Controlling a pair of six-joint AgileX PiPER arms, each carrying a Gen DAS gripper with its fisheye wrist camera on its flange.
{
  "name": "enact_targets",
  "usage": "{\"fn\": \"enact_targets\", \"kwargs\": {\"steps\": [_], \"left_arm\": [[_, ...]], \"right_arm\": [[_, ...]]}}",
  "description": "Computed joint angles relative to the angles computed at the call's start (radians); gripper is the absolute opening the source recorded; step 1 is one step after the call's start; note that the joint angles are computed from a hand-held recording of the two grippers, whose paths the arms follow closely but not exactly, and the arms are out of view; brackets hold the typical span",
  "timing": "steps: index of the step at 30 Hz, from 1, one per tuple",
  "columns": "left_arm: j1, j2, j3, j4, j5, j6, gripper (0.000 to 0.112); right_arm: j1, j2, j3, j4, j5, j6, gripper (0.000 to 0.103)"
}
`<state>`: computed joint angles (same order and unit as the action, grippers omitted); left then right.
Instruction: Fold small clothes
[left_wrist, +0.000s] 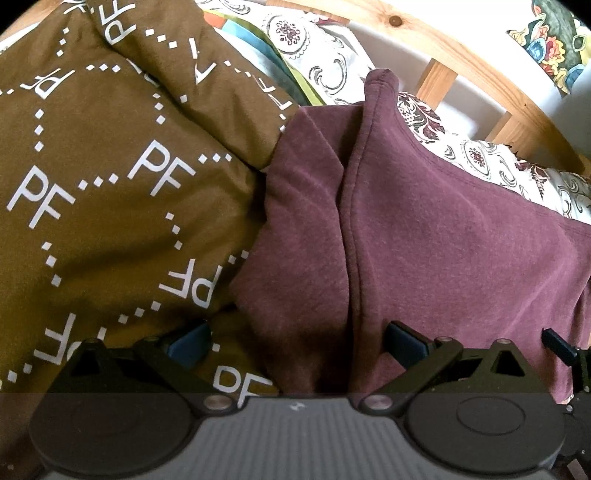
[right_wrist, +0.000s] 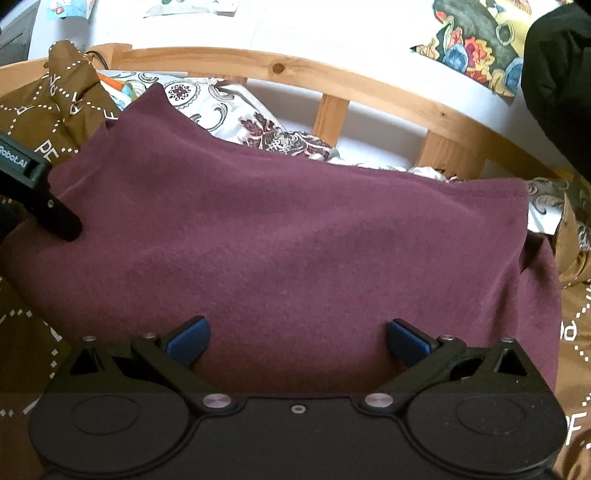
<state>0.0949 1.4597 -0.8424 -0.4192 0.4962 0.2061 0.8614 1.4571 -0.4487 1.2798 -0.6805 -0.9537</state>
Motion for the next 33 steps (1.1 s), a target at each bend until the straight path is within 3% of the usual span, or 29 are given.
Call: {"fn": "enact_targets", "kwargs": {"steps": [9,25,27,33], "left_arm": [[-0.019,0.015,-0.005,0.028,-0.014,-0.02,0.102],[0.047,0.009,0.019,-0.172,-0.018,0.142,0.101],[0.034,0.004,0.024,-0.137,-0.031,0.122,0.098],[-0.009,-0.011,0.037,-0.106,-0.048,0.129,0.074]], "right_arm": [[-0.054,0.037,0.061,-0.227,0.011,0.295,0.102],[-0.06,0.029,0.093,-0.289,-0.006,0.379,0.102],[-0.058,0.029,0.098,-0.293,-0.012,0.389,0.102],[-0.054,0.024,0.101,-0.286,-0.015,0.379,0.102]]}}
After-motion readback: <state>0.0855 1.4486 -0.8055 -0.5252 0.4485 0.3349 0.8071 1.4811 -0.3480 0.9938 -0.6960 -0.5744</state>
